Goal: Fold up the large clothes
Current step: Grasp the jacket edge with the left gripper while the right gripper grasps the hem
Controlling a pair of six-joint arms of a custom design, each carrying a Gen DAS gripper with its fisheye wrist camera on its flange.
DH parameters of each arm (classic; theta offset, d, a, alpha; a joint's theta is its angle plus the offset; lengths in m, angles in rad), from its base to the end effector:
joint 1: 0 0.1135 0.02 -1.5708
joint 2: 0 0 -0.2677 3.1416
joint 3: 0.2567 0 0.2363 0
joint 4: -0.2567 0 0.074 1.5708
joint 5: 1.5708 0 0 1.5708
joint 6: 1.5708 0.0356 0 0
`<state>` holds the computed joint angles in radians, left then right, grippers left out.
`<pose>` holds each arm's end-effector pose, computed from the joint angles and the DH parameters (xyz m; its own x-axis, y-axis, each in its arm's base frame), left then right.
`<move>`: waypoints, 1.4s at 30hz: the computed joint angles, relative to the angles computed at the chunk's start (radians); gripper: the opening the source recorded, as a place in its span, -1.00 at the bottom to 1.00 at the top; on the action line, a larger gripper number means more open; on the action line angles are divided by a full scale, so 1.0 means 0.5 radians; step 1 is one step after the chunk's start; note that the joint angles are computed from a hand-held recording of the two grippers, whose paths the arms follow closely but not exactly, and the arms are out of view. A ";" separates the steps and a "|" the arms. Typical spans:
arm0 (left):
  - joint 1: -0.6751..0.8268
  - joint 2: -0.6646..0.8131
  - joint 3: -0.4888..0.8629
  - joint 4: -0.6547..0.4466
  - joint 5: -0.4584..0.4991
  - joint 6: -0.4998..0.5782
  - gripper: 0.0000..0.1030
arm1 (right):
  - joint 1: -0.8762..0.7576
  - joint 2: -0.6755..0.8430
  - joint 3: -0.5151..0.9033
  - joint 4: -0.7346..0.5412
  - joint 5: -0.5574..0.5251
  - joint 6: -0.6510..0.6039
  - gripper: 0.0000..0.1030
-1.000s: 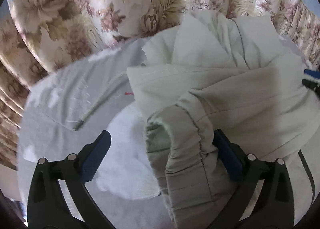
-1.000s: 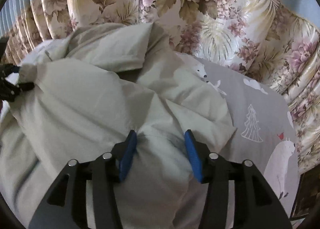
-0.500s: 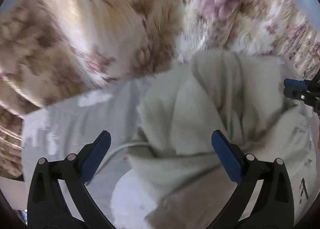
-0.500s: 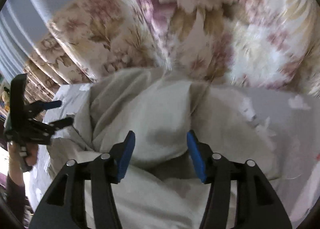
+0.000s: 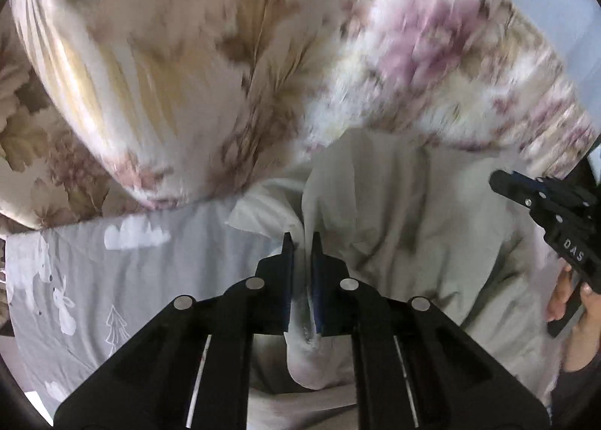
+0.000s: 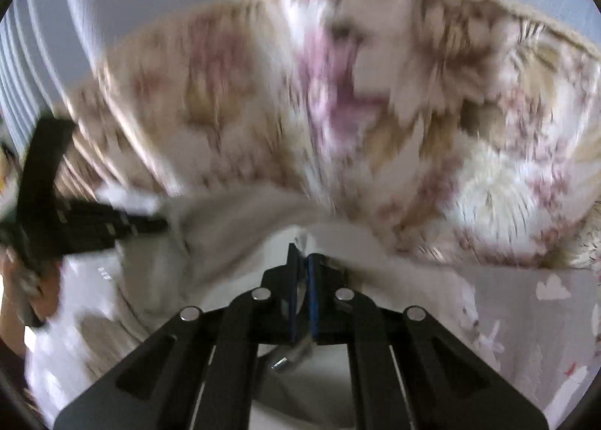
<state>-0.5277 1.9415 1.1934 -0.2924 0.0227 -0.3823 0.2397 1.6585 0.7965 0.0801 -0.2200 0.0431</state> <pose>0.3285 -0.1924 0.1570 -0.8830 0.0830 -0.4620 0.1983 0.9581 -0.2069 0.3041 0.0823 0.1691 -0.7003 -0.1279 -0.7023 -0.3523 0.9176 0.1842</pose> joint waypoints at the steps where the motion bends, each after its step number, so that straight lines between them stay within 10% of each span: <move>1: 0.010 -0.047 0.009 -0.019 0.057 -0.030 -0.87 | -0.041 -0.046 0.045 -0.048 -0.097 0.049 -0.92; 9: 0.063 -0.549 -0.187 0.023 0.620 -0.389 -0.88 | -0.494 -0.384 0.015 -0.339 -0.881 0.245 -0.92; 15: -0.196 -0.931 -0.970 0.533 0.767 -0.730 -0.86 | -0.817 -0.532 -0.117 -0.969 -0.966 -0.406 -0.83; 19: -0.636 -0.671 -1.297 0.794 0.205 -0.896 -0.56 | -0.692 -0.482 -0.524 -0.507 -0.187 -0.555 0.12; 24: -1.022 -0.618 -1.518 0.915 -0.385 -0.973 -0.02 | -1.065 -0.704 -1.015 -0.101 -0.382 -0.748 0.20; 27: -1.254 -0.803 -1.329 0.376 -0.867 -1.052 0.89 | -1.248 -0.861 -1.165 -0.118 -0.695 -0.864 0.22; 32: -1.183 -0.741 -1.019 0.224 -1.144 -0.816 0.94 | -0.894 -0.675 -1.354 0.351 -0.698 -0.428 0.32; 34: -1.028 -0.590 -0.902 0.267 -1.038 -0.705 0.89 | -0.660 -0.566 -1.424 0.649 -0.520 -0.214 0.20; 38: -0.712 -0.260 -0.803 0.513 -0.555 -0.579 -0.71 | -0.396 -0.638 -1.445 0.749 -0.378 -0.050 -0.83; 42: -0.520 -0.199 -0.959 0.827 -0.292 -0.657 -1.00 | -0.526 -1.192 -1.422 0.289 -0.323 -0.195 -0.87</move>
<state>-0.7878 1.8420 0.7137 0.1210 -0.1233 -0.7108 -0.0235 1.0624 0.0856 0.2244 -0.3815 -0.0545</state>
